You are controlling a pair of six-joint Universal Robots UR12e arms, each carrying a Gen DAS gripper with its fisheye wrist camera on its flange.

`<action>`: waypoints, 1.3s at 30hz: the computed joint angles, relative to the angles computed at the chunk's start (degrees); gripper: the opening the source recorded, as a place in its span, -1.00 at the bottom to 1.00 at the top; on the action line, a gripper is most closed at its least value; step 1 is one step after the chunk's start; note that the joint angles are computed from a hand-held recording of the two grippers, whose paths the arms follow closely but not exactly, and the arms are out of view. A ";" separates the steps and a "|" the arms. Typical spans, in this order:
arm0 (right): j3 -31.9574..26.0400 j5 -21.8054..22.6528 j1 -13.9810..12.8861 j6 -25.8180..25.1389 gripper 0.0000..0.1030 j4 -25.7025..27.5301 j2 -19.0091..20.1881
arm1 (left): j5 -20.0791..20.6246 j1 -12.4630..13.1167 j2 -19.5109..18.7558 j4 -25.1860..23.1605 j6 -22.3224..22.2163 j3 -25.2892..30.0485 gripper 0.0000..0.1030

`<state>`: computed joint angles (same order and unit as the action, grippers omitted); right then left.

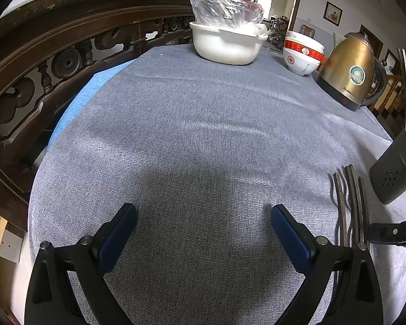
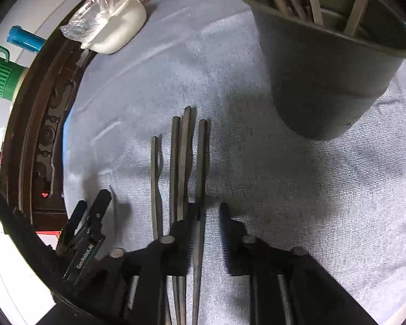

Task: Organize utensils
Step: 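Lower right tool onto a dark chopstick and close on it, then lower left tool and close on another chopstick while right tool holds its chopstick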

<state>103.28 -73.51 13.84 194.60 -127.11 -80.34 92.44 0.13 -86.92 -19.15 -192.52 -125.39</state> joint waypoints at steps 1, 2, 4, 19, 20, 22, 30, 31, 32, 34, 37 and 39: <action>0.49 0.16 -0.49 -0.68 -0.44 0.13 -0.52 | -0.02 0.01 0.00 0.02 0.00 -0.01 0.92; 0.54 -0.37 -0.54 -1.26 -0.44 0.41 -0.70 | -0.16 0.07 0.03 0.12 -0.03 -0.07 0.92; 0.03 -1.94 0.06 -2.25 -0.44 0.87 -0.52 | -0.37 0.17 0.06 0.23 -0.07 -0.12 0.92; -4.02 -18.32 4.16 -13.00 -0.83 6.36 1.44 | 0.24 -0.13 -0.12 -0.17 0.03 0.15 0.93; -3.54 -17.76 3.81 -13.50 -0.84 5.81 1.14 | 1.57 -0.72 -0.36 -1.20 0.52 0.62 0.93; -3.00 -17.16 3.54 -13.78 -0.85 4.89 0.88 | 1.79 -1.15 -0.42 -4.55 1.63 1.71 0.92; -0.26 -12.74 1.21 -15.36 -0.86 2.30 -1.14 | -11.18 -1.40 -0.87 -22.13 5.93 8.70 0.17; 0.16 -12.11 0.72 -15.60 -0.86 1.95 -1.39 | -12.14 -1.70 -1.34 -24.82 6.70 9.70 -0.04; 0.55 -11.43 0.38 -15.58 -0.85 1.47 -1.62 | -10.73 -2.49 -1.74 -25.83 6.46 10.48 -0.04; 1.20 -10.47 -0.49 -16.24 -0.85 0.55 -1.90 | -10.61 -3.04 -2.67 -28.98 6.22 12.32 -0.04; 2.10 -8.85 -1.45 -16.72 -0.85 -0.31 -2.45 | -13.06 -2.75 -2.91 -31.01 4.83 13.65 -0.04; 2.67 -7.54 -2.16 -17.03 -0.85 -0.81 -2.80 | -12.41 -3.16 -3.19 -32.34 4.76 14.55 -0.04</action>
<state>105.95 -81.05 11.68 177.57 -127.93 -83.14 80.03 -3.04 -90.10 -51.48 -187.76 -110.84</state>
